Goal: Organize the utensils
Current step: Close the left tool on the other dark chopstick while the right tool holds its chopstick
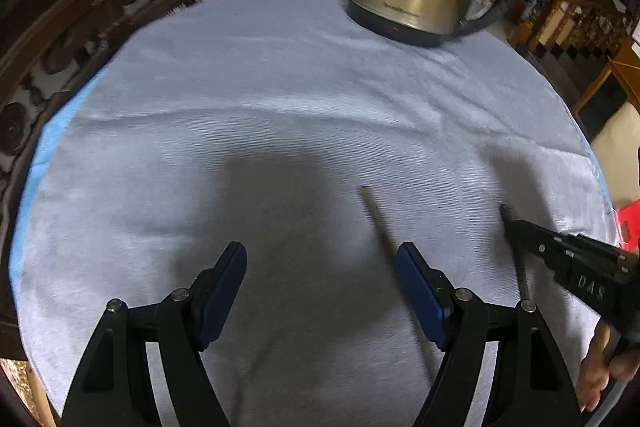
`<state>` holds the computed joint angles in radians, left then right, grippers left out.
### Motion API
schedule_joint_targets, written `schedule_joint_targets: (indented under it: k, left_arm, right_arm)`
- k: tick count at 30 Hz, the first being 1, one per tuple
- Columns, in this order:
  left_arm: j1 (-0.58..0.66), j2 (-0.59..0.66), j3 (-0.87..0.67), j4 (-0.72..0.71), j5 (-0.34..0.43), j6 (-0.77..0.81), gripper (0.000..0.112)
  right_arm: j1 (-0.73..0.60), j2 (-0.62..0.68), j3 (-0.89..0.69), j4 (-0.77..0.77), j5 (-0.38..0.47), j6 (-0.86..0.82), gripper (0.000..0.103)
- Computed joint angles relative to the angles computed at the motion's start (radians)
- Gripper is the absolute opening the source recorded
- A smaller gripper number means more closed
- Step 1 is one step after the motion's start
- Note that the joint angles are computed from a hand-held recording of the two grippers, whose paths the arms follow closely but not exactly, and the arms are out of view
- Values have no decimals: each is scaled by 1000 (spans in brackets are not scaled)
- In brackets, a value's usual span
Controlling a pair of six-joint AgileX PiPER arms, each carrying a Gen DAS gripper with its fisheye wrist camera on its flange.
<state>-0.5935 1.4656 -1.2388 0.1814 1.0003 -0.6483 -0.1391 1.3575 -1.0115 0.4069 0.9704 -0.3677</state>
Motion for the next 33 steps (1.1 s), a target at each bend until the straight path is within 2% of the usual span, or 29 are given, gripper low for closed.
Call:
schedule_joint_targets:
  k: [2, 8, 11, 16, 18, 21, 24, 29, 33]
  left_arm:
    - [3, 47, -35, -53, 8, 40, 78]
    - [-36, 137, -124, 13, 52, 19, 76]
    - [-63, 160, -145, 65, 59, 18, 65]
    - [-73, 154, -134, 55, 0, 72, 24]
    - [-75, 146, -122, 41, -19, 100, 14]
    - [-78, 119, -91, 21, -41, 140, 8]
    - [-34, 87, -58, -72, -72, 232, 8]
    - [7, 71, -53, -147, -46, 317, 9]
    - [-3, 79, -79, -176, 4, 339, 36]
  right_arm:
    - [-19, -6, 4, 11, 12, -18, 6]
    - [-65, -6, 2, 18, 52, -43, 6]
    - [-74, -9, -12, -19, 92, -11, 6]
    - [-17, -18, -27, -118, 111, 66, 7]
    - [15, -14, -40, -158, 118, 108, 8]
    - [58, -14, -47, -205, 120, 152, 9]
    - [64, -13, -51, -211, 128, 162, 9]
    - [81, -15, -66, -241, 176, 188, 9]
    - [133, -33, -57, -304, 200, 225, 10]
